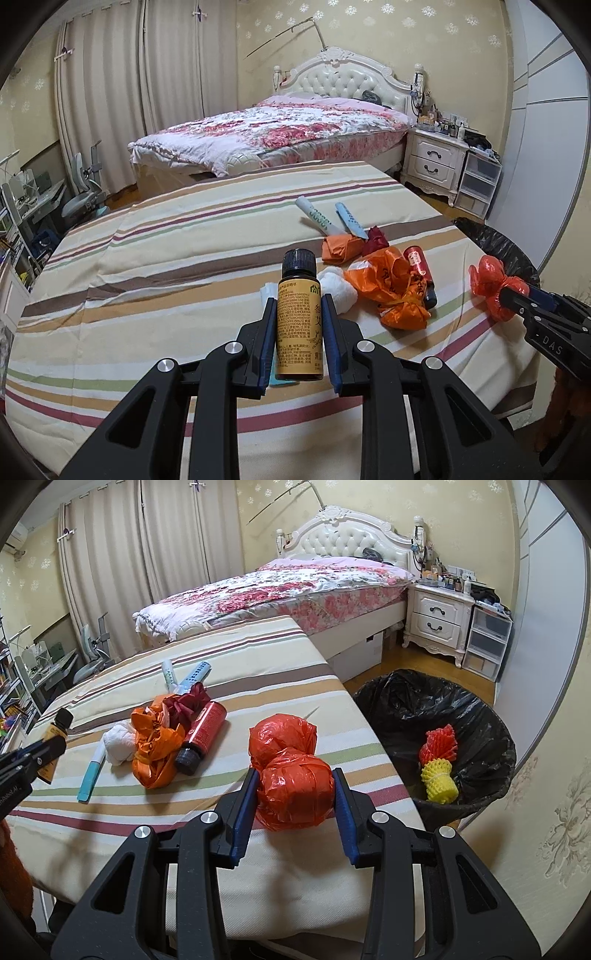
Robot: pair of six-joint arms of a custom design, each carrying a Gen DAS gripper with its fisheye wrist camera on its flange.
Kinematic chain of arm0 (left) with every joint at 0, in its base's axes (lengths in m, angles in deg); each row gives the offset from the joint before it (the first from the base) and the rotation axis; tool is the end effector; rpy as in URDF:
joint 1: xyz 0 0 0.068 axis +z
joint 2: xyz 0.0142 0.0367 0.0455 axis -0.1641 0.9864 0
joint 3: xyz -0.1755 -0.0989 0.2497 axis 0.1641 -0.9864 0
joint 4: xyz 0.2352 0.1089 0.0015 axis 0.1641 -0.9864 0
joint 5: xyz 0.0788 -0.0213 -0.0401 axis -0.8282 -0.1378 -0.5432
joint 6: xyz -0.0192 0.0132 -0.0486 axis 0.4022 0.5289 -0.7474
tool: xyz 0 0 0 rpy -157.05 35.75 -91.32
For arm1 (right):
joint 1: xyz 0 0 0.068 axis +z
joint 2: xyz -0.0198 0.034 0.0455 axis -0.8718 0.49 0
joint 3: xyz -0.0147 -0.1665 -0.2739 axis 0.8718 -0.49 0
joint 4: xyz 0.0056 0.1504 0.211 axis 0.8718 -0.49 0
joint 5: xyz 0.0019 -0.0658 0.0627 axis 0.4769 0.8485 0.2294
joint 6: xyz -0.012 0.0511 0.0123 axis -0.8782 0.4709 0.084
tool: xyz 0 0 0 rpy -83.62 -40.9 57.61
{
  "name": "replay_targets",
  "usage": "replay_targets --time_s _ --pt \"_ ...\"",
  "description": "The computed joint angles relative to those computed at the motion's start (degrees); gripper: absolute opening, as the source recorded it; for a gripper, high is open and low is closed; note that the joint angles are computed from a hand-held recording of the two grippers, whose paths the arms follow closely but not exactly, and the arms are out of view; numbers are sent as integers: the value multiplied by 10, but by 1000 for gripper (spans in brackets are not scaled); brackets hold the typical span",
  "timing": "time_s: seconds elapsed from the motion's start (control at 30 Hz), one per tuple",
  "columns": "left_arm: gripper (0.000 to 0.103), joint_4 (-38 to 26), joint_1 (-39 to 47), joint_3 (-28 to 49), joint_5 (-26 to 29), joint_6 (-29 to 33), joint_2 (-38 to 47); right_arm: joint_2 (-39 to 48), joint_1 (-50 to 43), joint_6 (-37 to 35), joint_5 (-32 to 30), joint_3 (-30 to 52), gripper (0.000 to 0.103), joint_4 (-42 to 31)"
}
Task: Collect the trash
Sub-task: 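Carry the red bag to the bin and open the right tool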
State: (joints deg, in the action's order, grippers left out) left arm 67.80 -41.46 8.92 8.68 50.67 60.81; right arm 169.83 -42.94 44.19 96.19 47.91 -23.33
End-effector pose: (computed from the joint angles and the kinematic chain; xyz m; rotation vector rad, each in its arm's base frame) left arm 0.3300 -0.1931 0.1340 0.2088 2.2364 -0.0527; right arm 0.2982 0.0881 0.1120 0.0734 2.2871 0.0858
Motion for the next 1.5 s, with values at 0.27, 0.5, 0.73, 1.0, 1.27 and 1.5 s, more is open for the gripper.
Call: replay_targets --time_s 0.27,0.5,0.73,1.0,1.27,1.5 --pt "25 -12 -12 72 29 23 26 -21 -25 -21 9 16 38 -21" --pt "25 -52 -41 183 52 39 84 -30 -83 -44 19 36 38 -35" --pt "25 -142 -68 337 72 46 167 1 -144 -56 20 76 38 -46" --pt "25 -242 -90 514 85 52 262 53 -199 -57 8 123 38 -56" --pt "25 -336 -104 672 86 61 347 91 -234 -59 -5 160 38 -56" --pt "25 -415 -111 794 89 63 409 119 -259 -55 -17 187 39 -62"
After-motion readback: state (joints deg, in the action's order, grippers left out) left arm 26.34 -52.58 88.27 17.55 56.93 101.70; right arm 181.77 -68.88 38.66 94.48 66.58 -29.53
